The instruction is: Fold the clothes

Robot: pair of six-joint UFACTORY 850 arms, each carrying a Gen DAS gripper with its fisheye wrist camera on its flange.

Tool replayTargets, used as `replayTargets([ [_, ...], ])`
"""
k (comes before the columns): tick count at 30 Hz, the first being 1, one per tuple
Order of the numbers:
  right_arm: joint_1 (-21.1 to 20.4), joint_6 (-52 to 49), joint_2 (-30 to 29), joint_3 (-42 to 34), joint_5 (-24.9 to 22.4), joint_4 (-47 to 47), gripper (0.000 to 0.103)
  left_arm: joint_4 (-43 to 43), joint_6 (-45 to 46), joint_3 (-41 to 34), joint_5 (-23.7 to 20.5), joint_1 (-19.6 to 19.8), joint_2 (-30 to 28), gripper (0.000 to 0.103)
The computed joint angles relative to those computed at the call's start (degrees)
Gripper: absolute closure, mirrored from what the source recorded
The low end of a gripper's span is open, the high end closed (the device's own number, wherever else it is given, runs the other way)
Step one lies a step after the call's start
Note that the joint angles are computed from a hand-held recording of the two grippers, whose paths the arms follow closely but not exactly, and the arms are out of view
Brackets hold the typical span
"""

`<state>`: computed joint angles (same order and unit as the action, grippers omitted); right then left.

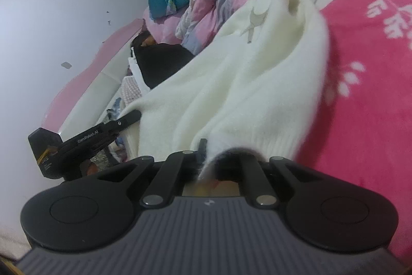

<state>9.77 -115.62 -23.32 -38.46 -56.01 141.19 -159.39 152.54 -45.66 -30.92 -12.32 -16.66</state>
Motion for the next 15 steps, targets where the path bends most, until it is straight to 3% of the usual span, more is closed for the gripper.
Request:
replayTargets([
  [4,1.68,-3.97,1.18,2.02,6.97,6.38,0.100,4.25,-3.54,-1.44,5.66,0.42,-3.16,0.093],
  [7,1.63,-4.34,1.60,3.14,7.73,7.35,0.097,3.20,-2.14,-1.55,7.63,0.37,-3.95,0.090],
  [9,1.33,-5.25,2.99,4.11,8.64,7.45,0.095,7.10,-6.41,-1.26,7.14,1.50,-3.73,0.083],
  [11,0.48,-5.31,4.32,5.13,9.19,6.45,0.092,8.42,-8.21,-0.96,6.90,2.37,-3.19,0.067],
  [15,-2.48,-2.23,6.97,7.78,8.81,2.72,0.088,7.71,-7.60,-0.27,6.72,3.51,-2.22,0.054],
])
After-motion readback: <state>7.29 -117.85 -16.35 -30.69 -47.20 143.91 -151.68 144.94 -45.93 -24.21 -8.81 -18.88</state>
